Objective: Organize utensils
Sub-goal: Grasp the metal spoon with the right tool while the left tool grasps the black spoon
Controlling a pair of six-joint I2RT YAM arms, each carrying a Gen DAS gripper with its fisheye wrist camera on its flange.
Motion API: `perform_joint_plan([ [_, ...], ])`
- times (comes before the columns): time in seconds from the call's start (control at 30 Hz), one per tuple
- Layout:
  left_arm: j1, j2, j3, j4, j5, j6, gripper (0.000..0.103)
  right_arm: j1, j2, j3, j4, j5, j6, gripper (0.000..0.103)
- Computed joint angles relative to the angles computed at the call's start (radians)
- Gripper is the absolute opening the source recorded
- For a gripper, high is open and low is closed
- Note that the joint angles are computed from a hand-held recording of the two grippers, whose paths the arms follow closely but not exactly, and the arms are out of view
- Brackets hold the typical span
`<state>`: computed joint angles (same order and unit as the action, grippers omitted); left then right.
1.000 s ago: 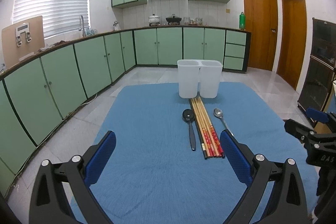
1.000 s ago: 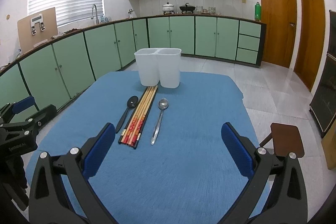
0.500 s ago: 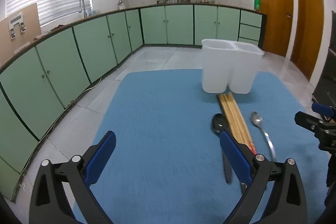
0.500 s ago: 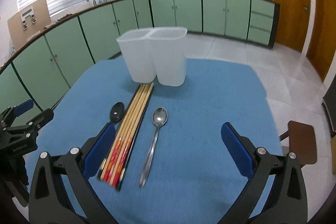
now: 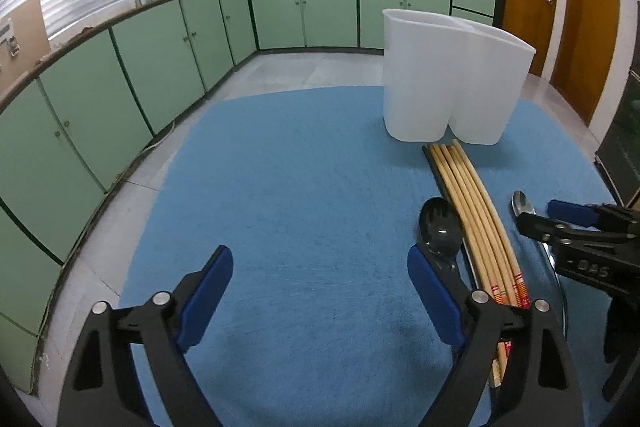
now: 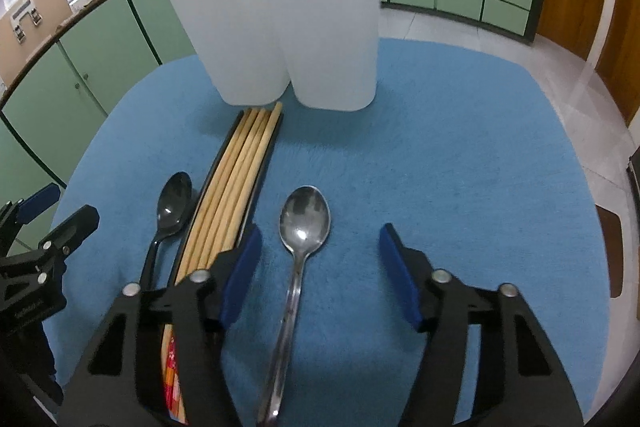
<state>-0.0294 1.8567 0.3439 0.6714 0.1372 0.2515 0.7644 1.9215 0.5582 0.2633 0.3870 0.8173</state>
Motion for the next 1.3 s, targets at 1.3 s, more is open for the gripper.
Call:
perform_joint_plan([
  [1.3,-0.093,0.142,0.208,-0.163,0.009,-0.025,0.091,0.022,-0.007,0.063,-0.114,0.044,-0.002,0.034],
])
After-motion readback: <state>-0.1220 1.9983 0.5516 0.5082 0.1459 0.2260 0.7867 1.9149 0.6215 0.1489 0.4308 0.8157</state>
